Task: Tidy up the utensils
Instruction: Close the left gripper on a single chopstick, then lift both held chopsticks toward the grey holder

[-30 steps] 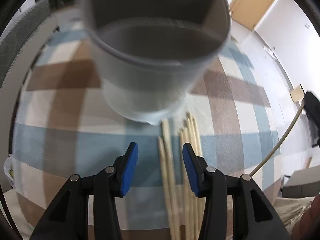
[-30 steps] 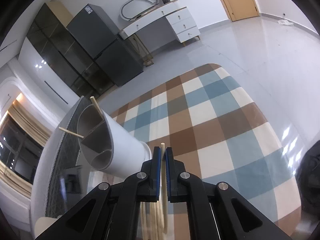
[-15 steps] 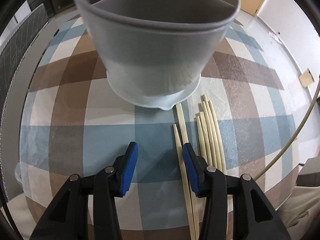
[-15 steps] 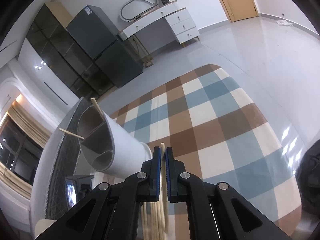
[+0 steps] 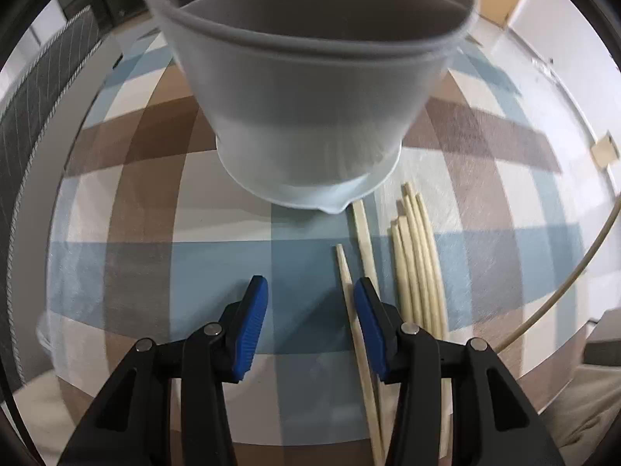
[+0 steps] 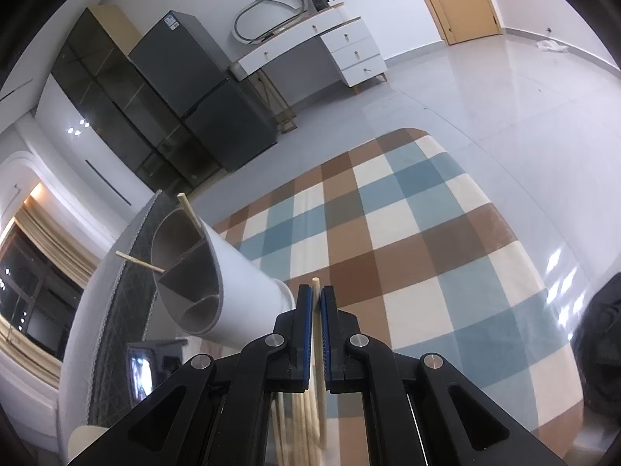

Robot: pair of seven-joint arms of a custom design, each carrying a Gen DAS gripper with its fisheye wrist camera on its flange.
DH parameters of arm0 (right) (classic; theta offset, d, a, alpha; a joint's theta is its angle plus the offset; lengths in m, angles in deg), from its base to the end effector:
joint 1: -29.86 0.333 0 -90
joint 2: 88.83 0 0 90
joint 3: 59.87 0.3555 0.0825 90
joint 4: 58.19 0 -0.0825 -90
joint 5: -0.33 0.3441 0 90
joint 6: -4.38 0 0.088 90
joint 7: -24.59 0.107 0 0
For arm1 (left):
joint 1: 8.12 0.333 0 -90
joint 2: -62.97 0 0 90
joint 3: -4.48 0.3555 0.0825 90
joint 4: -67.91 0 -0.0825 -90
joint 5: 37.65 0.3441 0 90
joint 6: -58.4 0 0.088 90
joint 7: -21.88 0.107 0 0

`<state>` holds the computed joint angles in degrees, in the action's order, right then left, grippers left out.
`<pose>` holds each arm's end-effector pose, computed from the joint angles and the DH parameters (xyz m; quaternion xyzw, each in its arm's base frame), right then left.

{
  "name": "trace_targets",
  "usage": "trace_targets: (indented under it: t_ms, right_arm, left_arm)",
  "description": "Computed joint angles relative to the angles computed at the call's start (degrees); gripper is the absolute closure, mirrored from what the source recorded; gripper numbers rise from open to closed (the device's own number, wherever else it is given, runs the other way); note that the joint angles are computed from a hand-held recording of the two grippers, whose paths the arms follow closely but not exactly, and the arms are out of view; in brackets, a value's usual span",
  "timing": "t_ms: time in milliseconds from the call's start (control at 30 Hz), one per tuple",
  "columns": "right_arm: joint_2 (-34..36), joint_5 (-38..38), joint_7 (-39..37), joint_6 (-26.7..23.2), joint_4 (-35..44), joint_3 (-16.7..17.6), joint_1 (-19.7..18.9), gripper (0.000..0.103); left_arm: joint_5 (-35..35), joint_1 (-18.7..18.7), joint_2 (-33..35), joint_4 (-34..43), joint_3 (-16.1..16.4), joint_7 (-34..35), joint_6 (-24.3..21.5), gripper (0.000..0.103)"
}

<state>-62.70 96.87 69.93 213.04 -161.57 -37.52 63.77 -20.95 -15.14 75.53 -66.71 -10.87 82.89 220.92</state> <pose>0.4532 0.3837 0.4110 -0.5494 0.7241 -0.0899 0.4071 0.4813 -0.2102 0.3413 -0.6505 0.7458 -0.1202 0.0786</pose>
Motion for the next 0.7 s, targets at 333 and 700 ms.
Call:
trace_targets:
  t_ms: [333, 700]
  right_arm:
    - [-0.11, -0.31, 0.17, 0.37, -0.18, -0.29, 0.33, 0.099]
    - [-0.63, -5.2, 0.66, 3.74, -1.55, -2.08, 3.76, 0.099]
  left_arm:
    - [2.57, -2.04, 0.02, 0.66, -0.69, -3.25, -0.44, 0.101]
    - [15.18, -7.69, -2.55, -1.98, 6.3, -14.52, 14.59, 0.103]
